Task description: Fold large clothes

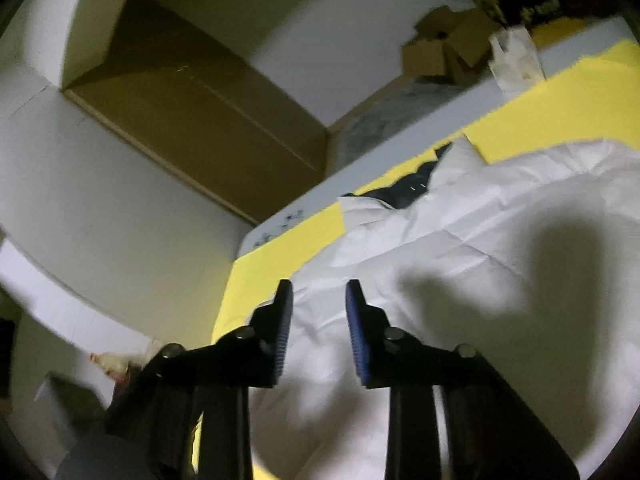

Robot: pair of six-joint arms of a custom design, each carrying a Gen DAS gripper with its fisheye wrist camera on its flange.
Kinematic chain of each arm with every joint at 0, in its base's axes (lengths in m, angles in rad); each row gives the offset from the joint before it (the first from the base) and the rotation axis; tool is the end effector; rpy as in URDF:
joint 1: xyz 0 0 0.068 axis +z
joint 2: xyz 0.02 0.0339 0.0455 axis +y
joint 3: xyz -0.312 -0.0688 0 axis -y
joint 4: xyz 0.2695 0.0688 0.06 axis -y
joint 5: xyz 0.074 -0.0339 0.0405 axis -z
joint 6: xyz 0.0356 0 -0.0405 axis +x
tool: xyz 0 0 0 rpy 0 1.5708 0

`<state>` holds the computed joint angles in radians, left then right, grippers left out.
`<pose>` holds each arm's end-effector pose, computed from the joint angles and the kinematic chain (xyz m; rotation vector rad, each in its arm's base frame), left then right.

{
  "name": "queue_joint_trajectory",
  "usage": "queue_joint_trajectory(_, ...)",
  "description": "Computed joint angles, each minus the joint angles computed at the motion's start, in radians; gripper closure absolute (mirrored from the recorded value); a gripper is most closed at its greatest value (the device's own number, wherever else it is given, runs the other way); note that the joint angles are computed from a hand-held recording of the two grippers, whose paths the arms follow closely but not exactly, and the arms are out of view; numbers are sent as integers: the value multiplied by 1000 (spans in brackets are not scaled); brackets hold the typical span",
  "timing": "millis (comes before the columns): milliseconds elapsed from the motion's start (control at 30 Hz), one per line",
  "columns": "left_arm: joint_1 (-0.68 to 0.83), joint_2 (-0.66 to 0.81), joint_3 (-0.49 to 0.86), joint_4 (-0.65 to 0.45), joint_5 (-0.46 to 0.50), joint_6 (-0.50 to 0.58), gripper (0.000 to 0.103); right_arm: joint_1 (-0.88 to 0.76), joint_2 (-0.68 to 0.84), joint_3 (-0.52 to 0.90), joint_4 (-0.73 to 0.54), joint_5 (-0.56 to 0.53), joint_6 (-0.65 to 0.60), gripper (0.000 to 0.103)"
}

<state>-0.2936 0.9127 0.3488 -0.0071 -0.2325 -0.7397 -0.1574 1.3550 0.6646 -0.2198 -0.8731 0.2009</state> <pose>0.1751 -0.0444 0.2083 -0.6070 2.0584 -0.3603 0.2597 -0.0136 0.2164 0.0476 2.3212 1.0865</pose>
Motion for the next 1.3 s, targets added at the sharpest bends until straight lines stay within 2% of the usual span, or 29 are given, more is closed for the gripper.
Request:
queue_joint_trajectory(33,22,-7,-8,1,18,3,3,12,43,-8,45,27,30,80)
queue_joint_trajectory(133,97,-55,-50,-7,92,2,3,19,205,-48,203,70,84,93)
queue_joint_trajectory(167,117,-63,-63,-4,113,2,3,18,277,-57,248,61,100,103)
queue_joint_trajectory(267,180,-68,-94,7,188,9,3,8,381,-91,404,44,107,103)
queue_joint_trajectory(333,228,-61,-102,6,248,25,3,16,414,-84,425,62,99,103)
queue_joint_trajectory(500,291,-124,-112,-54,316,54,3,44,445,-10,286,111,66,103)
queue_joint_trajectory(600,283,-146,-95,-108,310,74,3,60,440,18,217,141,47,103)
queue_joint_trajectory(700,228,-191,-78,-193,255,90,3,90,427,41,163,191,32,103)
queue_joint_trajectory(800,186,-155,-66,-190,216,104,4,140,407,87,93,281,-9,103)
queue_joint_trajectory(867,186,-189,-65,-205,246,111,4,124,396,105,47,271,11,100)
queue_joint_trajectory(900,197,-226,-76,-199,292,119,4,83,336,87,22,199,-1,100)
queue_joint_trajectory(933,197,-235,-83,-188,315,126,4,58,241,50,18,183,-21,100)
queue_joint_trajectory(1000,167,-259,-98,-176,343,122,3,29,33,-16,-46,213,-116,100)
queue_joint_trajectory(1033,125,-245,-109,-144,332,117,3,20,-38,-39,-91,226,-163,100)
queue_joint_trajectory(1100,36,-165,-116,-83,243,111,4,35,-148,-105,-165,283,-239,100)
queue_joint_trajectory(1133,16,-133,-117,-70,220,103,4,55,-160,-129,-172,302,-267,100)
queue_joint_trajectory(1200,28,-89,-138,-26,262,67,4,105,-164,-197,-132,365,-314,100)
queue_joint_trajectory(1233,37,-85,-150,-19,291,45,4,141,-137,-220,-98,396,-316,101)
queue_joint_trajectory(1300,38,-138,-167,-52,286,28,4,154,-58,-253,-26,424,-350,103)
